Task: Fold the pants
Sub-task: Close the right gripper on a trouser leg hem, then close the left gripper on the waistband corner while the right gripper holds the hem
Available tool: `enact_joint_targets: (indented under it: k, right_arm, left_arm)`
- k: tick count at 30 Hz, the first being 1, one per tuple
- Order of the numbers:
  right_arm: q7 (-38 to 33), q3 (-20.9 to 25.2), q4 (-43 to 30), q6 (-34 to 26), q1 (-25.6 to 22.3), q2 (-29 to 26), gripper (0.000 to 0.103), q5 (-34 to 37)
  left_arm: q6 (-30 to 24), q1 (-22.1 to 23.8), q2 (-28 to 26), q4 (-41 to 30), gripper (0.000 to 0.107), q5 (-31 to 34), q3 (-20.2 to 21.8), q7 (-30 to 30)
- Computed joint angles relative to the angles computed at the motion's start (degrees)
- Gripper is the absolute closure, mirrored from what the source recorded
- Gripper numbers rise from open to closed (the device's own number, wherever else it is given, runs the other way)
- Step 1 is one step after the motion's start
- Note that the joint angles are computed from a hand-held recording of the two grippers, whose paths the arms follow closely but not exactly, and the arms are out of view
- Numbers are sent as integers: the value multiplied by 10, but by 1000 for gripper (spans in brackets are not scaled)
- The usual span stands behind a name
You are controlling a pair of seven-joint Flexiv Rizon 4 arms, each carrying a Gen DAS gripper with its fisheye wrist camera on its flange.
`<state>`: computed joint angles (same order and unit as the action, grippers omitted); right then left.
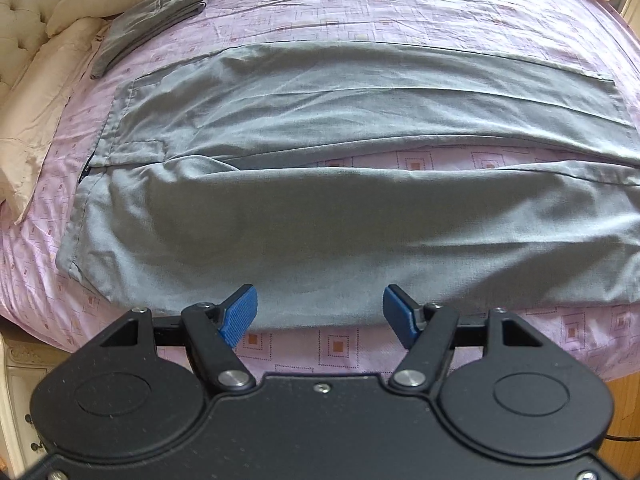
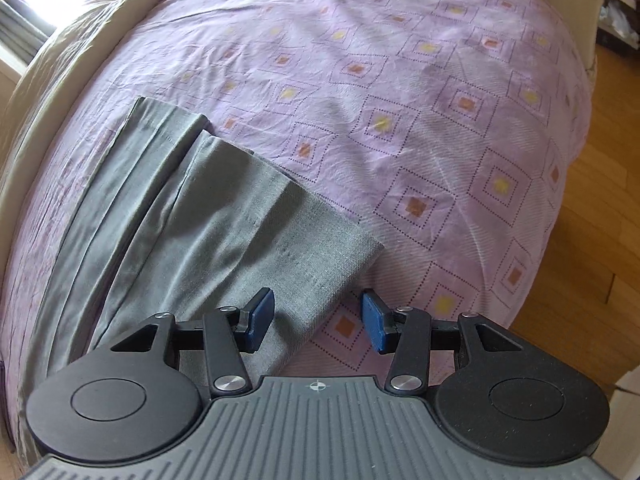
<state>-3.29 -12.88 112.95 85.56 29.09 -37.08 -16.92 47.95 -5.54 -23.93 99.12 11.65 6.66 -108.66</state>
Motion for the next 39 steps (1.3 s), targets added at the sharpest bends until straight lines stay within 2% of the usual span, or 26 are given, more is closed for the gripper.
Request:
enact_joint_targets:
  k: [1, 2, 3, 4, 7, 9, 11, 12, 13, 14, 17, 18, 20, 24, 25, 26, 30, 35, 39]
  right_arm:
    - [-1, 5, -5, 0, -6, -2, 70, 3]
    - [-6, 15, -10, -2, -15, -2, 85, 6]
    - [-22, 38, -16, 13, -38, -6, 96, 10]
    - [-34, 49, -22, 20, -49, -6, 100, 13]
    - [-82, 44, -26, 34, -47, 18, 100, -4]
    - [-109, 3, -6, 69, -11, 43, 100, -21]
    - [-118, -70, 26, 97, 53, 66, 100, -22]
    - [-114, -91, 37, 90, 74, 74, 100, -12]
    - [-102, -94, 45, 68, 79, 80, 100, -9]
    - [-106, -77, 42, 32, 70, 80, 100, 4]
    - [-127, 24, -4, -113, -6, 62, 100, 9]
    - [-122, 36, -12, -139, -11, 57, 100, 10]
    - [-86, 19, -7, -137, 4, 59, 100, -29]
    - [-14, -45, 22, -81, 48, 88, 100, -131]
    - [11, -66, 27, -81, 62, 95, 100, -161]
    - [23, -68, 24, -102, 66, 99, 100, -168]
    - [-12, 19, -47, -253, 17, 73, 100, -121]
    - [-20, 51, -86, -314, 9, 47, 100, -178]
    - [-9, 80, -120, -355, -6, 34, 100, -192]
  left_arm:
    - [-2, -1, -2, -3, 37, 2, 3, -7]
    - [-3, -1, -3, -4, 37, 3, 5, -12]
    - [-6, -3, -4, -7, 37, 7, 8, -21]
    - [-7, -3, -5, -8, 37, 12, 11, -28]
    - [-10, 0, -5, -10, 37, 27, 21, -44]
    - [-11, 4, -2, -8, 36, 38, 28, -53]
    - [-8, 11, 1, -2, 36, 46, 34, -63]
    - [-8, 15, 4, 2, 36, 51, 38, -70]
    - [-6, 19, 6, 7, 36, 55, 41, -75]
    - [-1, 24, 8, 13, 36, 58, 43, -79]
    - [0, 43, 9, 26, 36, 63, 48, -77]
    - [1, 49, 9, 30, 36, 65, 50, -73]
    - [13, 64, 12, 43, 36, 64, 53, -64]
    - [47, 102, 17, 74, 36, 46, 58, -35]
    - [56, 109, 16, 81, 36, 43, 61, -30]
    - [64, 115, 14, 85, 36, 40, 64, -26]
    - [100, 143, 0, 101, 36, 21, 73, -4]
    - [144, 174, -23, 116, 35, -18, 79, 19]
    - [148, 191, -64, 101, 34, -59, 83, 21]
